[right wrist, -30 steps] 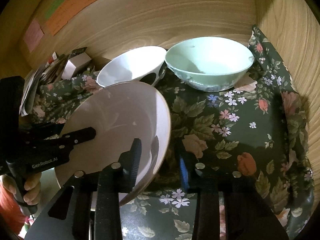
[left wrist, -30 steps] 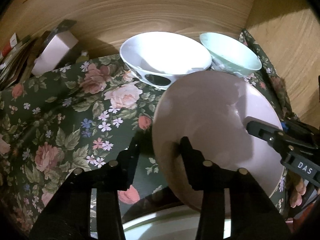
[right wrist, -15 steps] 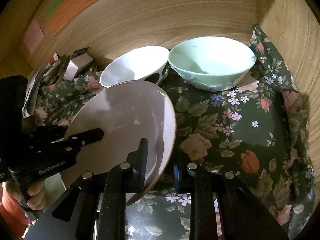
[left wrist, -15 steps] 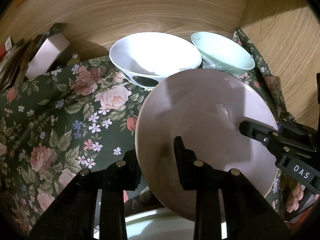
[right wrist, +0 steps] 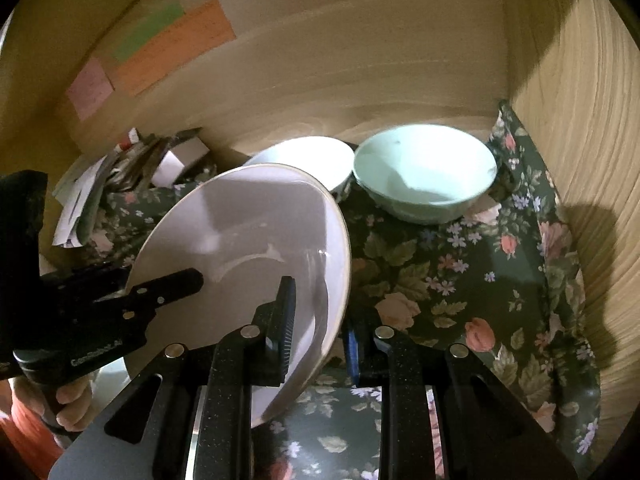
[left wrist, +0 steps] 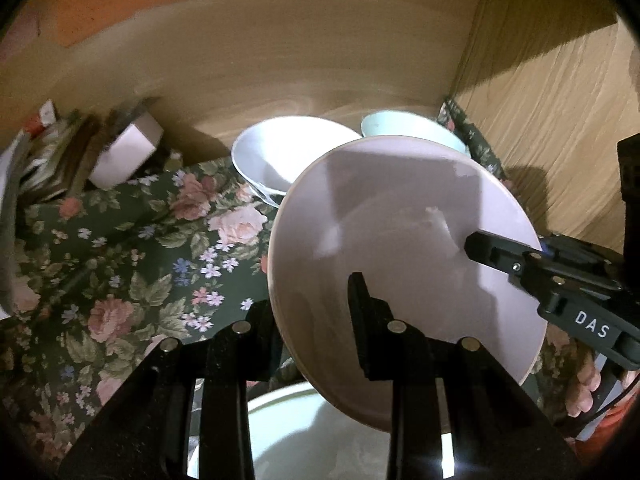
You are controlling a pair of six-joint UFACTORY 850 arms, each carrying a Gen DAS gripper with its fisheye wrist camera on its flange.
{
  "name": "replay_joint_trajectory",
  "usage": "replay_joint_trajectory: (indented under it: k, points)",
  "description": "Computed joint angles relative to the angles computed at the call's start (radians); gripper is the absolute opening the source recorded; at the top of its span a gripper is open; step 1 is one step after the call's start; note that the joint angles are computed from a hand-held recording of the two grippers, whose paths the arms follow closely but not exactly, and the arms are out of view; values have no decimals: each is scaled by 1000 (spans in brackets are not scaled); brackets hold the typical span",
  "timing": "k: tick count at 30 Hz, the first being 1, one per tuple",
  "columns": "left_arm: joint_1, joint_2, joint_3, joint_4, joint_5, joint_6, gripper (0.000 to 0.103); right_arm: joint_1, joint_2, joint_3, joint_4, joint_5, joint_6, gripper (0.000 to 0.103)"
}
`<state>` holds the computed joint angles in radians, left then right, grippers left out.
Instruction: Organize plates and bowls
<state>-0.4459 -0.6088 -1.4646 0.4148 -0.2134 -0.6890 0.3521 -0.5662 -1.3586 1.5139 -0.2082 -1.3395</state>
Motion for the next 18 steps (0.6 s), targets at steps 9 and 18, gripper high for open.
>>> replay_joint_trajectory:
  k: [9, 18]
  points:
    - [6, 102, 119, 362, 28, -396, 29, 45, 34, 22, 144, 6, -170, 19]
    - [17, 234, 286, 751, 2, -819, 29, 103, 36, 18, 198, -12, -248, 19]
